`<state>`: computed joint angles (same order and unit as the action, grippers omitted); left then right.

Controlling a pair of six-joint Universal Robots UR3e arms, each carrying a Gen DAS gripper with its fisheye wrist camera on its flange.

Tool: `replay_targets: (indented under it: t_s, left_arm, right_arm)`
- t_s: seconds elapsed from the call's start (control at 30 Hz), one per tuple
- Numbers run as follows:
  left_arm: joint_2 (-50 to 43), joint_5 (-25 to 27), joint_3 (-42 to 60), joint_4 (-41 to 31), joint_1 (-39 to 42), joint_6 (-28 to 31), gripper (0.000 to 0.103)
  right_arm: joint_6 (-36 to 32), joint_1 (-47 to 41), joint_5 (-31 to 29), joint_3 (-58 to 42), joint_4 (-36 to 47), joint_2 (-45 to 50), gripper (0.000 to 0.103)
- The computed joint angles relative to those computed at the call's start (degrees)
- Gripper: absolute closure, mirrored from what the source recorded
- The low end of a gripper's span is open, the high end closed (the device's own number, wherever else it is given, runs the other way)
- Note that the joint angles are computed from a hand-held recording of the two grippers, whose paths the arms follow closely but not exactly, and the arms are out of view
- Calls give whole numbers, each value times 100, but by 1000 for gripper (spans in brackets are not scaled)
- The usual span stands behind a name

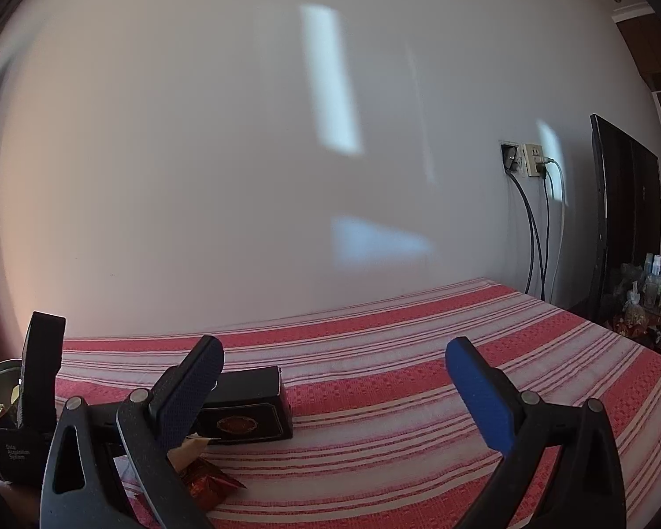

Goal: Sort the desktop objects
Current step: 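Grasp the white wet-wipe packet with the left tool and lift it, then grasp the red snack bag with the right tool and lift it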

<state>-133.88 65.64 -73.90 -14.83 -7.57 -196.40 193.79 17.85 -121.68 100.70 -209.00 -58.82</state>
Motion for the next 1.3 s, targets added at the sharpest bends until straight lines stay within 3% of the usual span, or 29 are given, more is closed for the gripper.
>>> replay_targets:
  t_s: [0.2, 0.3, 0.5, 0.63, 0.77, 0.97, 1.03, 1.13, 1.2, 1.27, 1.3]
  left_arm:
    - [522, -158, -1140, 1310, 172, 119, 42]
    - [943, 245, -1877, 2061, 127, 396, 42]
    - [1600, 1424, -2970, 3211, -138, 1629, 42]
    - [1742, 1615, -3317, 3624, -117, 1845, 42]
    - [1956, 1115, -3639, 3698, 347, 1671, 42]
    - [2127, 938, -4049, 4077, 594, 1511, 42]
    - [2141, 910, -4131, 4159, 623, 1505, 42]
    - [2146, 888, -4183, 4202, 646, 1486, 42]
    - [2160, 867, -4214, 4211, 670, 1484, 41]
    - [2163, 869, -4219, 4236, 660, 1478, 41]
    - [2164, 867, -4229, 4254, 660, 1483, 41]
  right_arm:
    - [106, -83, 139, 74, 132, -84, 1]
    - [182, -184, 454, 224, 90, -175, 1]
    - [38, -466, 1862, 319, 392, -329, 1]
    - [-378, -444, 2409, 132, 732, -293, 1]
    - [-1028, -529, 3368, -229, 1931, -369, 1]
    - [-1828, -294, 3277, -1621, 4296, 79, 1]
    - [-1899, -373, 3520, -2128, 5085, 298, 4]
    - [-1945, -442, 3738, -2690, 5925, 567, 22]
    - [-1957, -452, 3712, -2766, 5974, 640, 39]
    - [-1977, -438, 3664, -2673, 5863, 601, 50]
    - [-1983, -453, 3682, -2621, 5830, 576, 51]
